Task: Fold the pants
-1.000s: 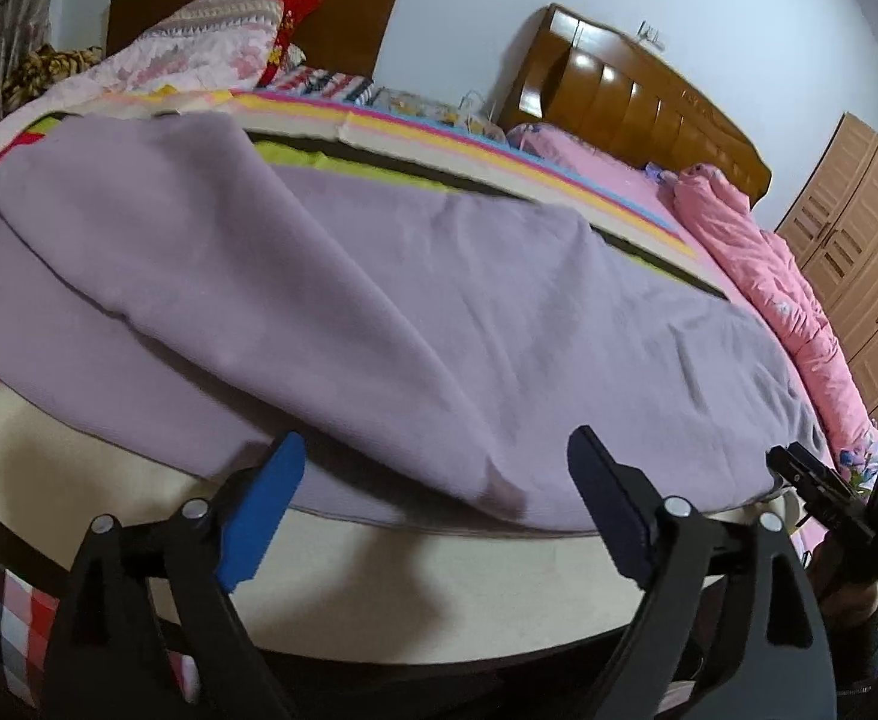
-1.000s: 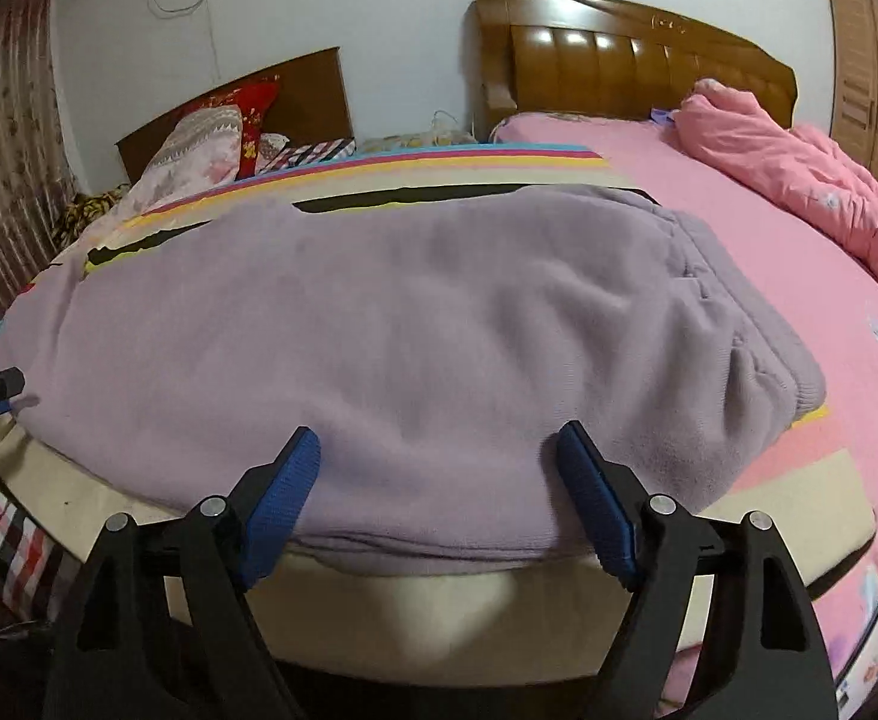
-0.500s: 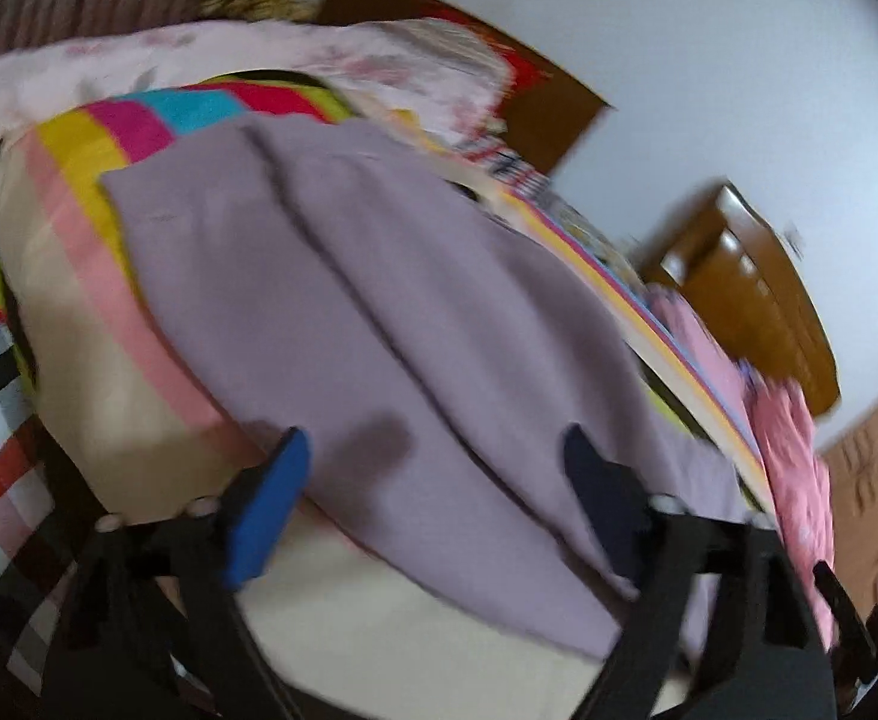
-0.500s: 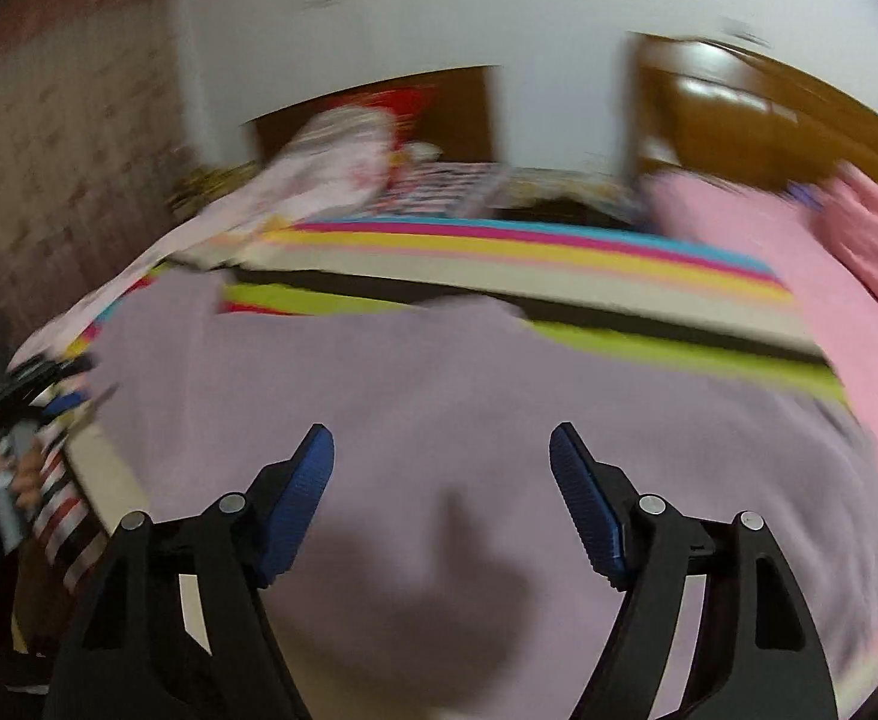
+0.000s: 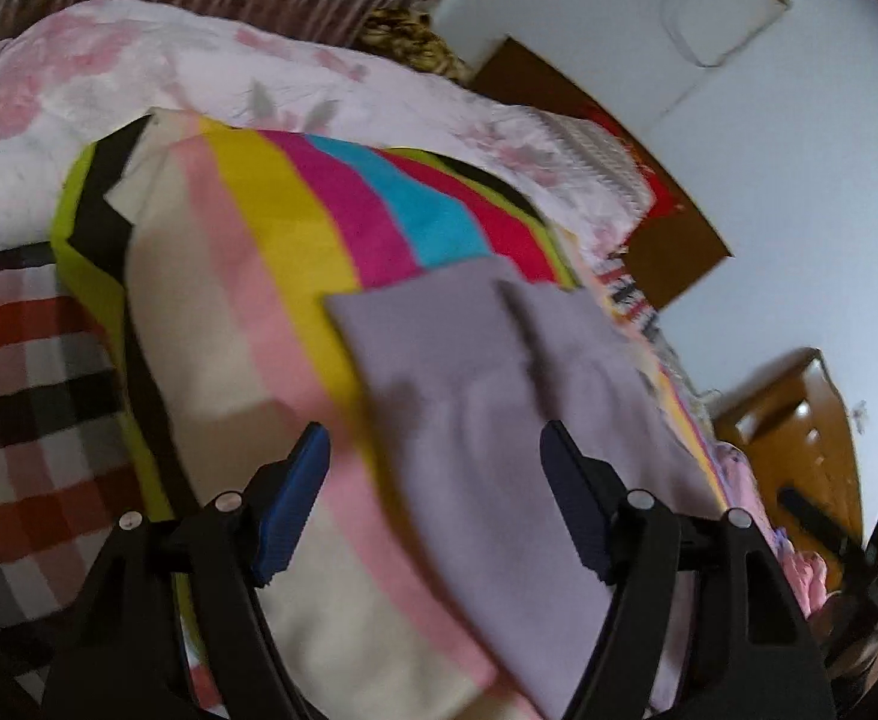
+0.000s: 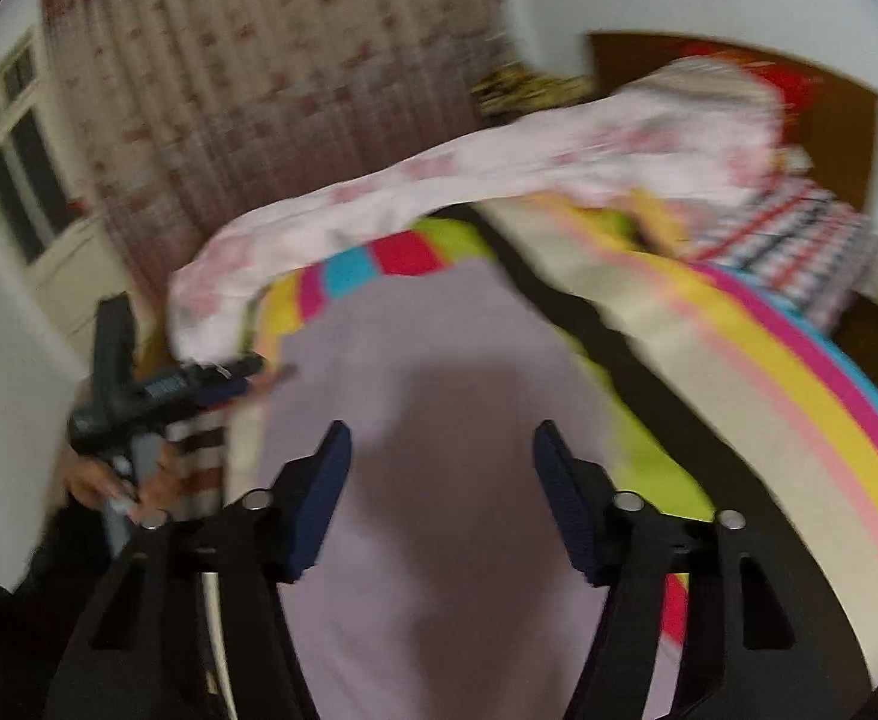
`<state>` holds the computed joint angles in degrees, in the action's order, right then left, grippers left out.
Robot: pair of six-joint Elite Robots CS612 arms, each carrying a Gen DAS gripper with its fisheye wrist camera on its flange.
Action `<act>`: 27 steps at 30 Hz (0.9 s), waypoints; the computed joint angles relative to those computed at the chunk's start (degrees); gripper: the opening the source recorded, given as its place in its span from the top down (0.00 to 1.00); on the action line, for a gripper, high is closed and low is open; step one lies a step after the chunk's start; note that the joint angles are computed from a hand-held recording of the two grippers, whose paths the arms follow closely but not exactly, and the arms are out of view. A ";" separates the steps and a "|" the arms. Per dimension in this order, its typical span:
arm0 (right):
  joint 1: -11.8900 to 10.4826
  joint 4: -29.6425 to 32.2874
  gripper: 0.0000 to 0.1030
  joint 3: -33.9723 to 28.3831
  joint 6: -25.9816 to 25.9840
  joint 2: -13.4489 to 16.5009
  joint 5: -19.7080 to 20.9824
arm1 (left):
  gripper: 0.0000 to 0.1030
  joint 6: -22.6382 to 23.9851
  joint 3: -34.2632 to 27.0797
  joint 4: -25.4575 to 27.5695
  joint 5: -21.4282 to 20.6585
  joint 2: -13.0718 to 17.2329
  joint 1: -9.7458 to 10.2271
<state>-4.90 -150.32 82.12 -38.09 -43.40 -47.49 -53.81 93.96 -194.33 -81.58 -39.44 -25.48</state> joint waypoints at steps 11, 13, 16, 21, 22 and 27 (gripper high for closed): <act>11.36 -4.78 0.37 -10.58 -6.77 7.76 -22.48 | 0.38 4.43 -2.55 4.55 1.91 1.20 0.72; 12.74 -14.55 0.36 -8.30 -13.38 8.81 -31.67 | 0.36 5.30 -2.36 4.61 2.46 1.08 0.54; 11.16 -19.72 0.35 -8.41 -8.60 9.21 -34.32 | 0.35 6.53 -2.65 4.67 2.49 1.19 0.71; 8.75 -27.38 0.36 -10.67 8.13 10.23 -38.02 | 0.32 6.93 -2.95 2.50 1.00 1.51 1.05; 8.36 -25.80 0.36 -10.18 6.57 9.46 -32.09 | 0.32 6.60 -3.36 2.88 0.41 1.73 1.20; 8.58 2.17 0.43 -16.48 -9.64 9.86 -13.56 | 0.34 3.34 -4.51 6.58 0.24 2.11 1.58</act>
<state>3.68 -148.15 65.64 -47.73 -33.54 -61.04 -50.47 89.46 -187.75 -81.34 -37.33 -23.90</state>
